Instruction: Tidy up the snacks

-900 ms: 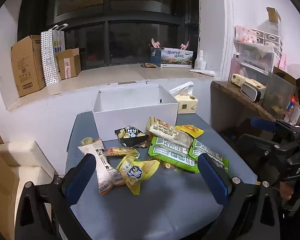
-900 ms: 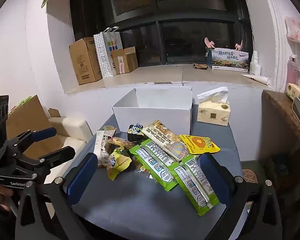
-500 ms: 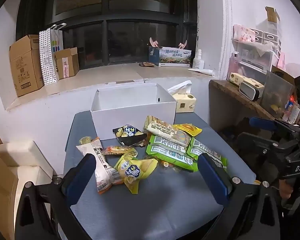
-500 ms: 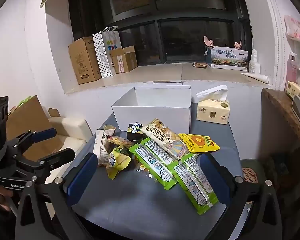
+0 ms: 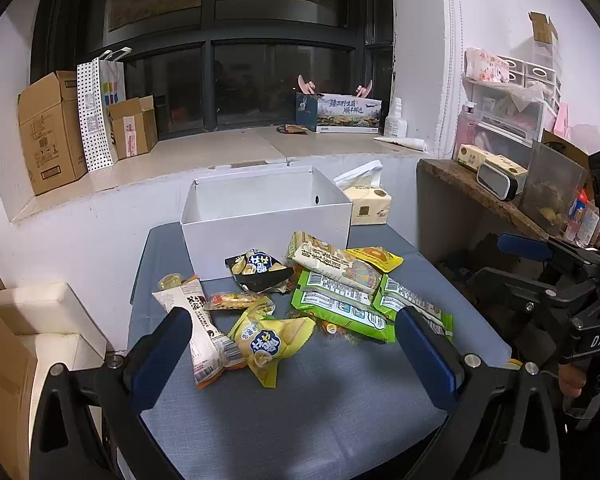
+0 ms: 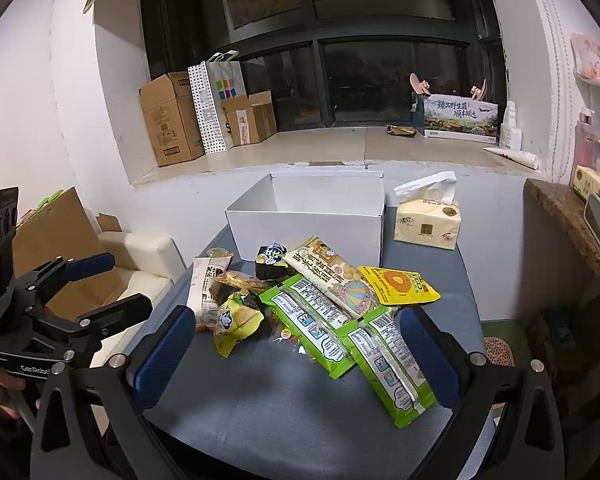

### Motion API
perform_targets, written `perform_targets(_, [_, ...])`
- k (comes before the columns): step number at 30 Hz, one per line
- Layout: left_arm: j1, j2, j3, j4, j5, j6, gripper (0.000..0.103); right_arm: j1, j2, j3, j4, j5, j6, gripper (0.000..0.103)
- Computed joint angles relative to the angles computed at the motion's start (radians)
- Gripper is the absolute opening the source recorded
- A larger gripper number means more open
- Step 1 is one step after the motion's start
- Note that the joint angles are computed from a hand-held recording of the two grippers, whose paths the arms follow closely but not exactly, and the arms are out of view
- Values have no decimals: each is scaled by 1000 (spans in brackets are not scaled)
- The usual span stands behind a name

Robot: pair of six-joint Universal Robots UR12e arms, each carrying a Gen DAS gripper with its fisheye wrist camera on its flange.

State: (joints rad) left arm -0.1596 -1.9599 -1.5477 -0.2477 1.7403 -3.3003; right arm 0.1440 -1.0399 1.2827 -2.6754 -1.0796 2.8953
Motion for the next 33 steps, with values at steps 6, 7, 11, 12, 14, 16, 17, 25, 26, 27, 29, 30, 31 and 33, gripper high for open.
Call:
perform_targets(6, [0, 1, 0, -3, 2, 1, 103, 2, -2, 3, 2, -1, -7, 103])
perform_targets(7, [0, 1, -1, -2, 2, 1, 103, 2, -2, 3, 2, -1, -8, 103])
perform_targets(11, [0, 2, -1, -2, 2, 1, 103, 1, -2, 4, 0, 0, -8, 103])
perform_targets(12, [0, 2, -1, -2, 0, 1, 103, 1, -2, 3, 2, 1, -8, 103])
perform_targets(14, [0, 2, -1, -2, 3, 0, 103, 2, -2, 4, 3, 0, -9, 103])
perform_targets(16, [0, 3, -2, -4, 2, 1, 103, 1, -2, 4, 2, 2, -9, 103])
perform_targets(17, [0, 4, -3, -4, 1, 2, 103, 1, -3, 5, 2, 2, -10, 103])
perform_targets(25, [1, 4, -2, -7, 0, 1, 103, 1, -3, 5, 2, 3, -11, 103])
perform_targets(26, [0, 4, -2, -6, 2, 1, 103, 1, -3, 6, 3, 3, -11, 103])
perform_targets(27, [1, 4, -2, -6, 1, 1, 103, 1, -3, 5, 4, 4, -13, 103])
perform_targets(29, [1, 4, -2, -7, 0, 2, 103, 2, -3, 6, 3, 3, -14, 103])
perform_targets(30, [1, 4, -3, -7, 0, 2, 103, 2, -3, 6, 4, 5, -14, 103])
perform_targets(31, [1, 4, -3, -7, 0, 2, 103, 2, -3, 6, 4, 5, -14, 103])
perform_targets(33, [1, 6, -5, -7, 1, 2, 103, 2, -3, 6, 4, 4, -14, 103])
